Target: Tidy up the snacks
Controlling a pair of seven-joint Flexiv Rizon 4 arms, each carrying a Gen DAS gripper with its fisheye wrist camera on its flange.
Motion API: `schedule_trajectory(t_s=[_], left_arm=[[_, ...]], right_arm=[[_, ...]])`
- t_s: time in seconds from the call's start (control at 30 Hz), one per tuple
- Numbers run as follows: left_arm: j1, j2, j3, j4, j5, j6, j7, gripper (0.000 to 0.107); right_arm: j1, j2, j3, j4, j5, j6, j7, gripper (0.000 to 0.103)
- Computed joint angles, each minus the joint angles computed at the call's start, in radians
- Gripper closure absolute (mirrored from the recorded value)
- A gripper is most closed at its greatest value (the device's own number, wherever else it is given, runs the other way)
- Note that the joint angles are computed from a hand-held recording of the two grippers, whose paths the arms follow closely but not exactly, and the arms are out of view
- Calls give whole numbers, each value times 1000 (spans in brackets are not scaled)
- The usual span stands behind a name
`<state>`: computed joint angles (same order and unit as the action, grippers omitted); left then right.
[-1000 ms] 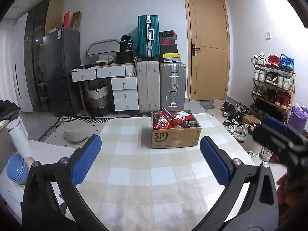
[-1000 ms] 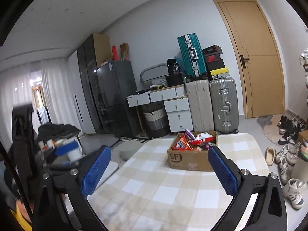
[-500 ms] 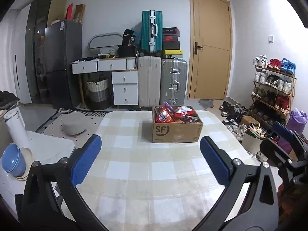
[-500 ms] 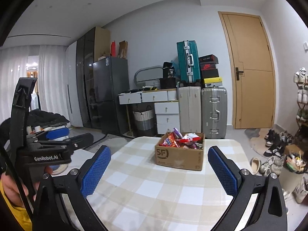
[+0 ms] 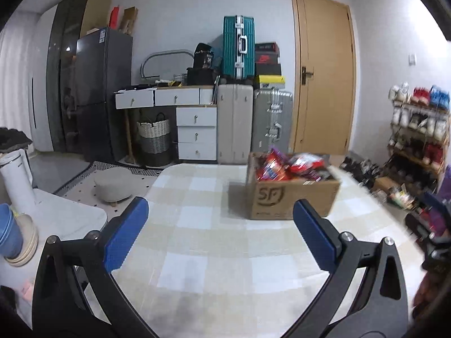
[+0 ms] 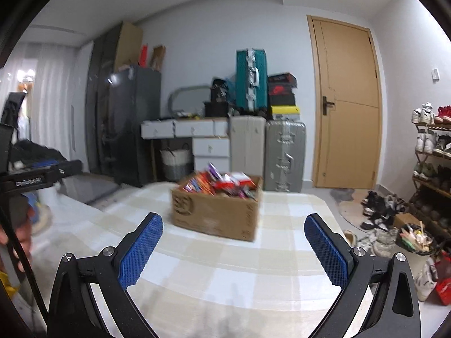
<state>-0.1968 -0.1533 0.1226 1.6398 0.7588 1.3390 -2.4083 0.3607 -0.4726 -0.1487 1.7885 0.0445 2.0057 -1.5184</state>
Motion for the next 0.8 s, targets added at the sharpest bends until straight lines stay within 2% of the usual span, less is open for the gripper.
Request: schedule_trajectory(t_s=[0.03, 0.13, 0.2, 0.3, 0.33, 0.43, 0.5, 0.6, 0.7, 0.8], left_arm=[[0, -36, 5, -24, 22, -2, -21, 4], [10, -134, 16, -69, -24, 19, 8, 4], [-8, -186, 43, -104, -36, 6, 8, 4], [-14, -251, 66, -127, -80, 58, 21, 4], [-19, -268, 79, -133, -89, 77, 19, 4], [-39, -315, 117, -146, -118, 131, 25, 4], [-45, -335, 127, -148, -148, 140, 51, 4], [-66, -380, 154, -176, -180, 146, 84, 4], [-69, -397, 149, -181, -217, 158, 149, 4], [-108, -424, 196, -203, -236, 169, 165, 4]], right_arm=[[9, -34, -20, -26, 11, 0, 0, 1], [4, -108, -38, -83, 14, 6, 7, 1], [-12, -148, -32, -113, 1, 25, 7, 1], [-40, -193, -15, -152, -24, 38, 8, 1], [-70, -203, 14, -169, -48, 21, 25, 1], [-135, -222, 78, -194, -102, 14, 74, 1], [-120, -218, 58, -188, -89, 18, 88, 1], [-127, -224, 63, -188, -105, 40, 101, 1], [-133, -218, 76, -176, -130, 55, 103, 1], [-131, -200, 78, -150, -139, 77, 94, 1]])
